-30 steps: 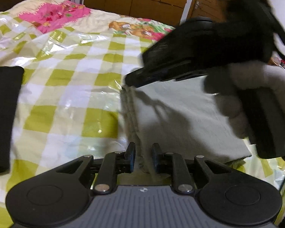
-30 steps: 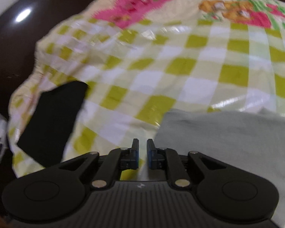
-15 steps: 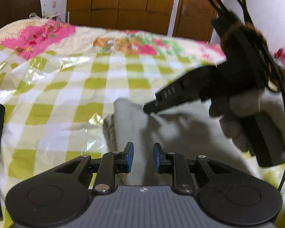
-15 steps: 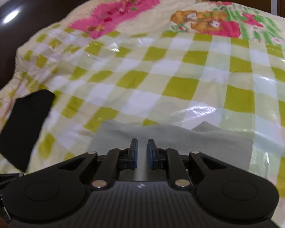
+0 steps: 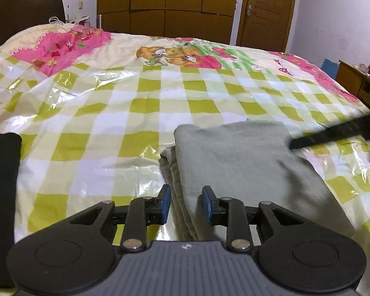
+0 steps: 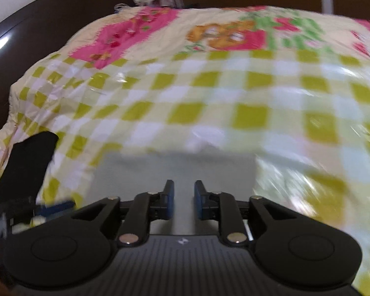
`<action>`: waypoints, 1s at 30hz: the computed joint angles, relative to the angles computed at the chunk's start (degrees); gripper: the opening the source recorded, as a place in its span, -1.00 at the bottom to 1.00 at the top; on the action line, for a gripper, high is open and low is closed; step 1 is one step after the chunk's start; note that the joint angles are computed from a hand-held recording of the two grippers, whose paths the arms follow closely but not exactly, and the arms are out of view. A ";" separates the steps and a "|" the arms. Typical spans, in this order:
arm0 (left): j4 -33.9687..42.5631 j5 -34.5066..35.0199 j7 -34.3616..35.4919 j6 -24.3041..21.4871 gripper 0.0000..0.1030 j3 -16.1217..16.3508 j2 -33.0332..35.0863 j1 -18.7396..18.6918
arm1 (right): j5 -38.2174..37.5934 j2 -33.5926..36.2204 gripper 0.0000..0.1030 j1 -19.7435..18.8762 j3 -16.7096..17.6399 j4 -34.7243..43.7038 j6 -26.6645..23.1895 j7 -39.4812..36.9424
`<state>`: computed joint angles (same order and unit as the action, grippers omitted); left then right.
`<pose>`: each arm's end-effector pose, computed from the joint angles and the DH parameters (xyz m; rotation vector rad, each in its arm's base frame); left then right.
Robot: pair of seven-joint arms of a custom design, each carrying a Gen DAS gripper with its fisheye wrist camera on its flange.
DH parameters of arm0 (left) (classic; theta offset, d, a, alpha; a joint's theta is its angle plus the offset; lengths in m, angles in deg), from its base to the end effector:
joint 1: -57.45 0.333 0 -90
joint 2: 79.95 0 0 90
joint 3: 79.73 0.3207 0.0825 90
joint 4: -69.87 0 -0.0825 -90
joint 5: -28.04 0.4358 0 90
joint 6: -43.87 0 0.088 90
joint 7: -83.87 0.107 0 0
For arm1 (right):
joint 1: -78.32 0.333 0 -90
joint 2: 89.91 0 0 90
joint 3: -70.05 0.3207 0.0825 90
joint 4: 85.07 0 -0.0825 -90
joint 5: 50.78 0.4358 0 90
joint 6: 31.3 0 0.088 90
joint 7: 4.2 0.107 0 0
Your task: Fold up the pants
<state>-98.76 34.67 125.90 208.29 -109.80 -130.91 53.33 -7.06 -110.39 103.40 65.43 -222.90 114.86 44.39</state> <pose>0.3222 -0.1940 0.4233 -1.8697 1.5961 -0.8314 0.4884 0.1706 0.4798 -2.0760 1.1795 -0.0552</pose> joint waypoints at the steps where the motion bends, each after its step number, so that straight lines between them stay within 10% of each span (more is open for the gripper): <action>1: -0.27 -0.41 0.44 0.54 -0.15 0.99 0.46 -0.74 | -1.50 -1.48 -0.49 -1.13 -0.04 -1.57 -0.52 1.09; 16: 0.75 -8.36 10.68 4.24 0.55 10.55 9.34 -7.51 | 9.87 2.40 -0.15 -4.65 -2.58 -1.66 -11.31 -2.39; 23: 5.68 -7.06 9.93 5.28 0.49 3.69 14.73 -3.01 | 13.59 3.41 -0.70 -7.12 -1.37 -1.02 -14.79 -5.57; 30: 14.66 -5.92 14.63 13.14 0.44 3.10 28.69 -2.68 | 8.56 1.63 -0.75 -11.63 -2.11 -1.04 -13.09 -4.25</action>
<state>-84.10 28.74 140.53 221.43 -106.70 -102.22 50.65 1.50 -108.76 91.76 63.32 -223.95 101.77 40.13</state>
